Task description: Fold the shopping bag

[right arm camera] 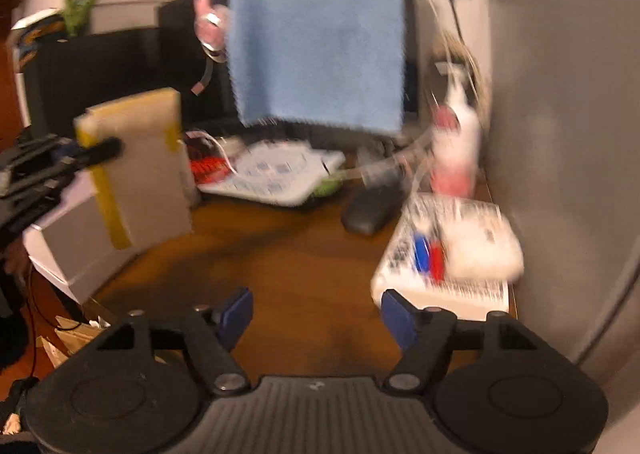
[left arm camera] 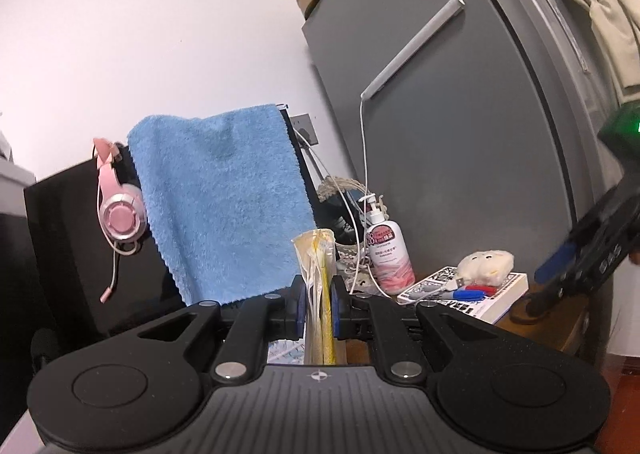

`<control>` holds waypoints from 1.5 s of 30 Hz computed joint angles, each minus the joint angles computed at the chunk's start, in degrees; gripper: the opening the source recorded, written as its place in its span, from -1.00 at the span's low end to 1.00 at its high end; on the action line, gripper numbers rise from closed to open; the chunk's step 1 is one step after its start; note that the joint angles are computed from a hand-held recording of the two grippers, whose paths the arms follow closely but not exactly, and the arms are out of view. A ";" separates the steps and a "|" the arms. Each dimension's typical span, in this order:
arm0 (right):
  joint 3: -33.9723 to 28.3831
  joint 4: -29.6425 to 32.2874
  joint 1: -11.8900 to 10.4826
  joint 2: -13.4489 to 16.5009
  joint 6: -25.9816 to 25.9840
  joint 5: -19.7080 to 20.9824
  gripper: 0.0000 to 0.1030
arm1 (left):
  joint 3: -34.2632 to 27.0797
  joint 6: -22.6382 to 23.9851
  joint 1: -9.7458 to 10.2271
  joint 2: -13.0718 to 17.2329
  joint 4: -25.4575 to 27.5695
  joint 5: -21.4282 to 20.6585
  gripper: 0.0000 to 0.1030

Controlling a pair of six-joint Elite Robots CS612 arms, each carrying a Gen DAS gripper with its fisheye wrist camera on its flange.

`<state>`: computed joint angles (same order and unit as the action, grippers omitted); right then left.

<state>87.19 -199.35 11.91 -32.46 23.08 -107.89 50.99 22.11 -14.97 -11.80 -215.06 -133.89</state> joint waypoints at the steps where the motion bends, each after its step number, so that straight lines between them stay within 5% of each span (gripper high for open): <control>1: 0.01 0.96 -0.08 0.10 -0.03 -0.29 0.34 | -0.04 -0.77 0.10 0.07 -0.17 -0.16 -0.78; 8: -2.41 10.56 0.37 1.48 -0.12 -5.27 -0.51 | -0.06 -2.82 0.43 0.43 -0.26 -0.51 -0.77; 14: -3.70 13.77 -0.02 2.23 2.22 -7.20 -0.55 | -0.66 -4.68 0.74 0.78 0.77 -0.61 -0.77; 21: -4.10 14.48 -0.97 2.35 3.71 -4.53 -0.96 | -0.93 -6.51 1.04 1.07 0.15 -0.79 -0.74; 25: -4.13 10.06 -1.13 2.52 4.54 -2.33 -0.97 | -0.85 -7.53 1.21 1.00 0.59 -0.72 -0.74; 30: -4.49 -9.48 -4.00 4.61 17.27 22.09 -0.96 | -1.01 -10.43 1.43 1.00 1.32 -0.93 -0.74; 33: -8.97 -17.05 -4.88 8.57 29.21 30.59 -0.96 | -0.97 -11.94 1.55 1.02 1.53 -0.53 -0.75; 39: -13.29 -21.43 -5.27 13.82 46.02 29.36 -0.96 | -0.21 -12.94 1.77 0.75 3.42 -0.62 -0.74; 45: -12.17 -25.09 -5.48 14.89 49.56 25.90 -0.84 | 0.48 -12.49 1.64 0.60 5.41 -0.86 -0.74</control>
